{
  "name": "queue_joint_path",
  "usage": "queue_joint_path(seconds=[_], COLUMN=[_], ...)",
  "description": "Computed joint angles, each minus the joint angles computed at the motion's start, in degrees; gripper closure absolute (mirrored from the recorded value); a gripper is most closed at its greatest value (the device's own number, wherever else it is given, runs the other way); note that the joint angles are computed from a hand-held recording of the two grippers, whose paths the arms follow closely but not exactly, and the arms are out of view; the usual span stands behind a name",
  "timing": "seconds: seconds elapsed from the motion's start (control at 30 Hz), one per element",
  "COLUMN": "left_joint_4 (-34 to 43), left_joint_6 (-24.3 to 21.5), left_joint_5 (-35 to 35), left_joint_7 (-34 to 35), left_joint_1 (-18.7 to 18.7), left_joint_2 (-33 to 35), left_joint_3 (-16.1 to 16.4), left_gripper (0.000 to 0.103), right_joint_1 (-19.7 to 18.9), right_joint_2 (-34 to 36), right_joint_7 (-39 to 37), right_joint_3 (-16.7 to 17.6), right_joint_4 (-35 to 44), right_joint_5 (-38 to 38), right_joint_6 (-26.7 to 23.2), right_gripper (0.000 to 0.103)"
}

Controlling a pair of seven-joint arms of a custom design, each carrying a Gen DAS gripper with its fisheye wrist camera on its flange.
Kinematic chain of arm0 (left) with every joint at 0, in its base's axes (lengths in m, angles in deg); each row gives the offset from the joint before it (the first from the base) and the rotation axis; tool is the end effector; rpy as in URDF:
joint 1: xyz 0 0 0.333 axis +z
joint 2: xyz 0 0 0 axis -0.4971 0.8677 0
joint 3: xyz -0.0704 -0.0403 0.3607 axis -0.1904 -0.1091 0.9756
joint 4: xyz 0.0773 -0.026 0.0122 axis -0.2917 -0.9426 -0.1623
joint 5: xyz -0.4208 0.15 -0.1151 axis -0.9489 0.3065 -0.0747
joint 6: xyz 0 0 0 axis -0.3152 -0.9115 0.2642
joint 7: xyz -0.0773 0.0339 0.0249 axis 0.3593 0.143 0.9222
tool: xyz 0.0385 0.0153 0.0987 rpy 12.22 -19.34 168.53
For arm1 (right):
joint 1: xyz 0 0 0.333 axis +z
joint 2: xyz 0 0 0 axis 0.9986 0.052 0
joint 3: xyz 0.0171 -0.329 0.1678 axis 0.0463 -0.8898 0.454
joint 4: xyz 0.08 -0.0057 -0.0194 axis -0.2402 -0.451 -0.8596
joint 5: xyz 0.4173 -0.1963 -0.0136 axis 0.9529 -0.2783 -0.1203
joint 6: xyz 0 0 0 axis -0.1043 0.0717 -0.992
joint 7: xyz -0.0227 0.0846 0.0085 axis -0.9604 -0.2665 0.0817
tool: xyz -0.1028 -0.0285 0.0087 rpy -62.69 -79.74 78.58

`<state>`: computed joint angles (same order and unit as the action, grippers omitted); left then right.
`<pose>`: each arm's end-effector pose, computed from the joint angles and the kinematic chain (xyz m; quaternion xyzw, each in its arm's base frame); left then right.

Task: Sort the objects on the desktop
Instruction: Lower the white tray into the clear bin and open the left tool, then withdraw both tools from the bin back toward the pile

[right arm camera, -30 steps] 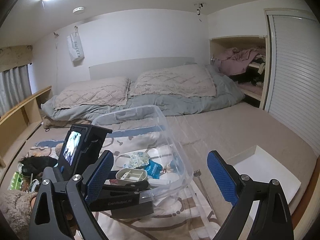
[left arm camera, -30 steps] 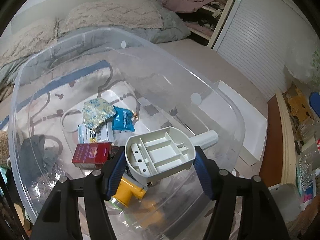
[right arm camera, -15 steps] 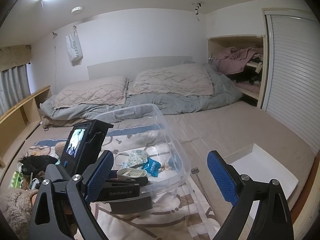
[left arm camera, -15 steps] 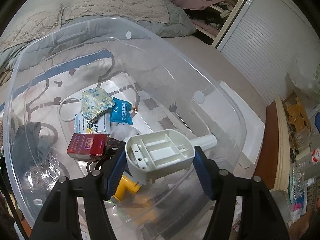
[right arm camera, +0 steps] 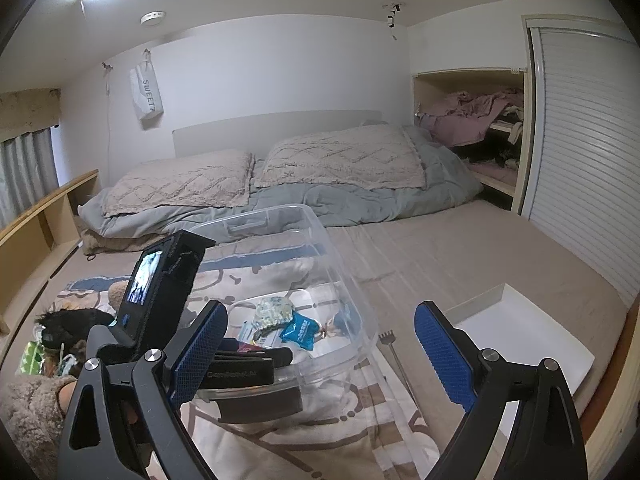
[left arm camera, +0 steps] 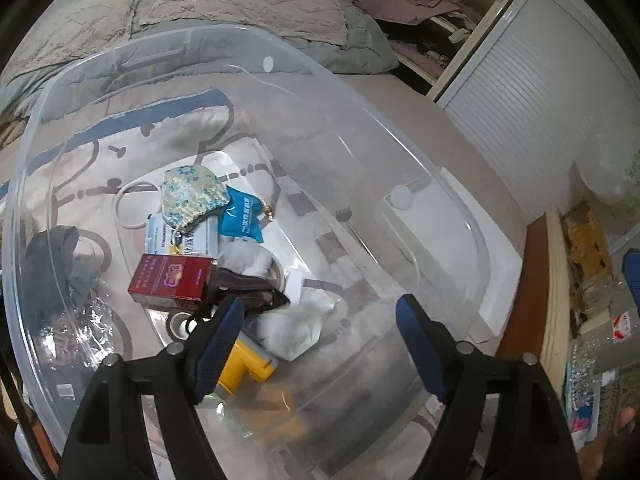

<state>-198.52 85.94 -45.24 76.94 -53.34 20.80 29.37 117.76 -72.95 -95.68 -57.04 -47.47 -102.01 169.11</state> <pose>0.5320 -0.4492 0.4869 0.5167 -0.7950 0.3173 0.0154 0.3927 0.4447 0.5408 -0.5845 0.6321 -0.3507 0.3687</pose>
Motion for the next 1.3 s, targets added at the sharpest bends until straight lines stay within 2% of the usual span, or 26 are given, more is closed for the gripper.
queue_joint_path(seconds=[0.23,0.47,0.57,0.63,0.77,0.9,1.0,1.17,1.3], left_joint_4=[-1.11,-4.90,-7.69,-9.16,-11.92,-14.42,-17.12,-21.87,-25.23], left_joint_6=[0.65,3.54,5.13,6.01,7.34,8.19,9.43,10.72,9.97], left_joint_5=[0.87,2.63,3.08,3.95,5.77,4.45,3.98,6.49,7.88], left_joint_7=[0.17,0.24,0.24,-0.52,-2.38,-2.07,-1.82,-3.89,-4.83], left_joint_1=[-0.15,-0.02,0.33,0.63,1.55,1.84,2.23,4.49,5.81], left_joint_2=[-1.42,-5.60,-8.69,-10.29,-13.71,-17.06,-20.28,-26.29,-30.96], left_joint_3=[0.20,0.50,0.74,0.91,1.17,1.72,2.02,1.28,1.31], left_gripper=[0.024,0.023,0.020,0.015,0.015,0.014,0.005,0.005,0.005], right_joint_1=[0.09,0.52,0.85,1.01,1.57,2.35,2.88,3.57,4.44], right_joint_2=[0.13,0.23,0.13,0.14,0.34,0.57,0.44,0.34,0.94], right_joint_7=[0.35,2.22,3.90,4.94,4.81,4.37,4.29,4.22,2.48], right_joint_3=[0.01,0.48,0.78,0.80,1.13,1.47,1.64,2.06,2.35], right_joint_4=[0.15,0.44,0.43,0.47,1.16,1.79,1.94,2.28,2.99], right_joint_5=[-0.05,-0.98,-1.67,-2.01,-1.98,-1.78,-1.41,-0.80,0.35], right_joint_6=[0.19,-0.62,-1.32,-1.14,-2.49,-3.23,-3.64,-3.97,-4.17], right_gripper=[0.008,0.008,0.008,0.008,0.008,0.008,0.008,0.008,0.008])
